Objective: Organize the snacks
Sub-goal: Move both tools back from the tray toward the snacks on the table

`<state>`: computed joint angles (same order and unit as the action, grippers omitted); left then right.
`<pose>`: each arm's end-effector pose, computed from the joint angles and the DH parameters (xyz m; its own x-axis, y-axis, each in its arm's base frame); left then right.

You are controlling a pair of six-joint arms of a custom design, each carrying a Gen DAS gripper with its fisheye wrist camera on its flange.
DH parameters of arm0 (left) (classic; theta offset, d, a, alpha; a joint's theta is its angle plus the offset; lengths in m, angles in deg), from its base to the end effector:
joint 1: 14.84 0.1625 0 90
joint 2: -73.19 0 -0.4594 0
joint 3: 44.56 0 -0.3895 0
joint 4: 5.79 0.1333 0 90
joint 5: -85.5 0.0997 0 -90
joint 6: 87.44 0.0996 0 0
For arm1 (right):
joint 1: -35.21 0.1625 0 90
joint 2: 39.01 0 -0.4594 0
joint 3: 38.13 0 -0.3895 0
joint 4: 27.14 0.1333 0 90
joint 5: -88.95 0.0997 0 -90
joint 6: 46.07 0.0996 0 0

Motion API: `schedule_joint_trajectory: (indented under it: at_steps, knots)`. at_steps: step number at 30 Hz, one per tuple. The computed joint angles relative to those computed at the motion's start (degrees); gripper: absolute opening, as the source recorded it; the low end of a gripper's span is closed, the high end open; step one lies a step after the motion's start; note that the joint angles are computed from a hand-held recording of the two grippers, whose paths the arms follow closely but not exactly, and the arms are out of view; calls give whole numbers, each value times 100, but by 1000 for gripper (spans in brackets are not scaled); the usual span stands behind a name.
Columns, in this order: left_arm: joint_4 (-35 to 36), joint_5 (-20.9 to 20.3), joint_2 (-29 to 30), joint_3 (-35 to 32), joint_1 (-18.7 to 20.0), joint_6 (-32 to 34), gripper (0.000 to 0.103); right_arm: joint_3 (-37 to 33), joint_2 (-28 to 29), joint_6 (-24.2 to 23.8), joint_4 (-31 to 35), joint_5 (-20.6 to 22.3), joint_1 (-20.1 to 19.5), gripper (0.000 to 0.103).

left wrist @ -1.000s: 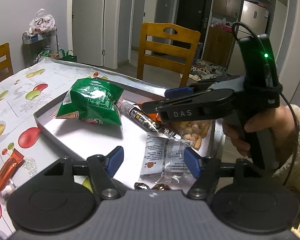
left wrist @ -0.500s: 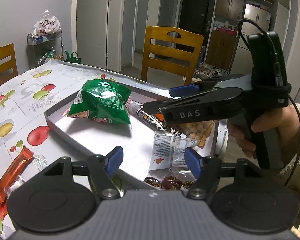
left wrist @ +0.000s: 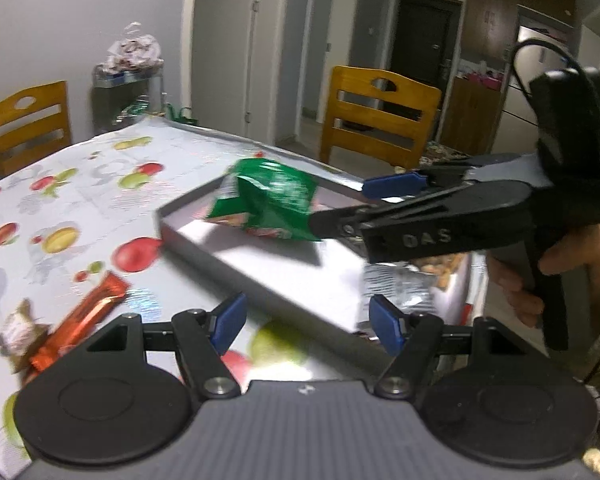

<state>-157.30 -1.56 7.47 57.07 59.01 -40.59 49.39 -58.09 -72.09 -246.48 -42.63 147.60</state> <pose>-0.0443 -0.6506 0.3062 -0.4773 0.8074 -0.3469 0.8759 0.4053 -0.2618 0.3253 -0.6132 0.0013 -0.7388 0.0285 0.6734 -0.5668 0.5143 -0.6436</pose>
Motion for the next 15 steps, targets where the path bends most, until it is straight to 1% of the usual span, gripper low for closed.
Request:
schedule_joint_trajectory:
  at_steps: [4,5,6,7,8,15]
  knots:
    - [-198,190,-66,-119,71,85,67,-188,96,38,260,124,78,74]
    - [-262,252,-78,-167,96,119,69,-232,118,43,323,149,96,74]
    - [-311,304,-86,-218,122,156,73,-278,141,48,386,174,113,74]
    - [-393,360,-85,-278,150,192,81,-309,156,57,439,194,130,74]
    - [-479,407,-71,-351,180,219,85,-358,181,65,522,223,148,74]
    - [-1141,813,262,-982,391,76,85,-691,385,46,1001,285,257,74]
